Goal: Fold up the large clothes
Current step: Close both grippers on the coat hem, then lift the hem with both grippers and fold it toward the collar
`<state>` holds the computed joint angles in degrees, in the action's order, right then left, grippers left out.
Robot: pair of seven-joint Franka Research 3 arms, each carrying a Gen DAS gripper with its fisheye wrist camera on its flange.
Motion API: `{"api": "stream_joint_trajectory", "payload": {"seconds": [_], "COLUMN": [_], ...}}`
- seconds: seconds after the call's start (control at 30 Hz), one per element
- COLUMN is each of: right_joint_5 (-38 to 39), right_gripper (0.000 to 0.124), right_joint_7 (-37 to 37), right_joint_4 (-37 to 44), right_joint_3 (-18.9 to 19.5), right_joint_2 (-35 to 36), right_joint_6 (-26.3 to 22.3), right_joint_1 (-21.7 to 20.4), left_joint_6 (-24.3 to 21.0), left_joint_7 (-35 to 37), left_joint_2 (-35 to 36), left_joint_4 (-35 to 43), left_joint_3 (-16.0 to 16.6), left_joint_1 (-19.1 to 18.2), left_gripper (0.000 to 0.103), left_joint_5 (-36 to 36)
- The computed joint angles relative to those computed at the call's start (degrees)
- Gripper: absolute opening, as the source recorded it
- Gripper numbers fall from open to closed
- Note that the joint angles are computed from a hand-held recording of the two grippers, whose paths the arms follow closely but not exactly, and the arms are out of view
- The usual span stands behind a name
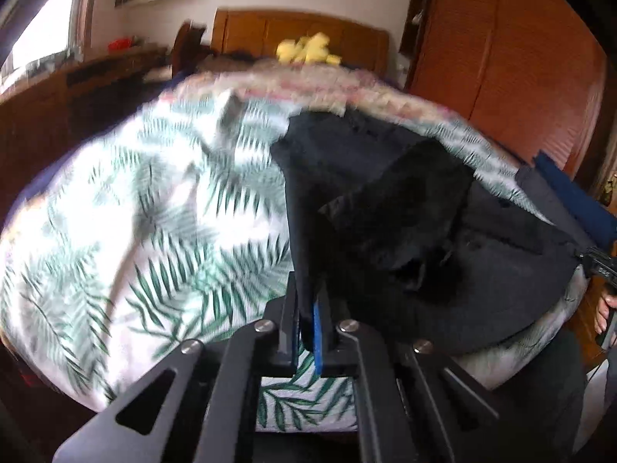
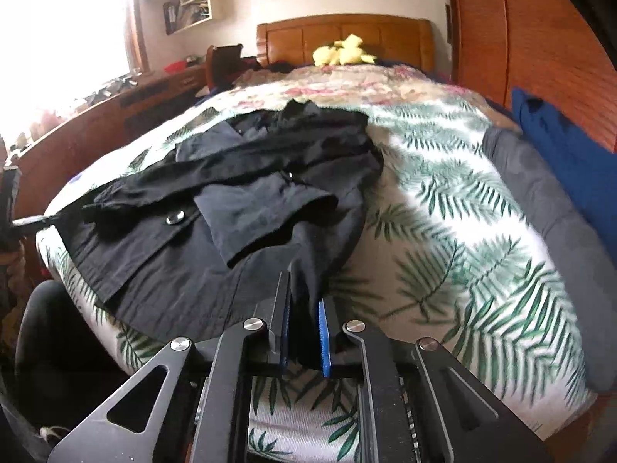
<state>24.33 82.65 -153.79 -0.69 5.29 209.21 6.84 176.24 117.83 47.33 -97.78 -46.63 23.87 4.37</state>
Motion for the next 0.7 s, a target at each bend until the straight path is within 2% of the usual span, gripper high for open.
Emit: {"api": "stream_joint_trajectory", "payload": {"seconds": [0.17, 0.23, 0.33, 0.47, 0.57, 0.7], "right_joint_5": [7.3, 8.6, 8.2, 7.5, 7.4, 4.2], "right_gripper": [0.008, 0.008, 0.008, 0.008, 0.008, 0.007], "right_joint_7": [-7.5, -8.7, -8.2, -7.7, -8.1, -4.2], "right_joint_4": [0.5, -0.1, -2.2, -5.8, -7.8, -10.4], "right_joint_3": [0.2, 0.6, 0.9, 1.3, 1.9, 1.0], "right_joint_2": [-2.7, -4.1, -7.2, -11.7, -13.6, -15.2], "right_joint_6": [0.2, 1.0, 1.8, 1.1, 0.3, 1.3], "right_joint_1": [2.2, 2.4, 2.2, 2.0, 1.6, 1.7], "left_joint_6": [5.3, 7.0, 9.3, 13.4, 14.2, 14.6], "left_joint_7": [0.4, -0.5, -2.3, -5.0, -7.2, -10.1], "left_joint_2": [-3.1, -3.8, -4.7, -7.3, -7.8, -7.9], "left_joint_4": [-6.2, -7.8, -10.8, -15.9, -18.0, -20.1], "left_joint_3": [-6.9, -8.6, -11.8, -13.7, -15.5, -18.8], "left_joint_1": [6.2, 8.0, 11.4, 14.5, 17.0, 21.1], "left_gripper": [0.002, 0.002, 0.002, 0.002, 0.002, 0.002], "left_joint_5": [2.7, 4.2, 6.4, 9.7, 12.1, 15.7]}}
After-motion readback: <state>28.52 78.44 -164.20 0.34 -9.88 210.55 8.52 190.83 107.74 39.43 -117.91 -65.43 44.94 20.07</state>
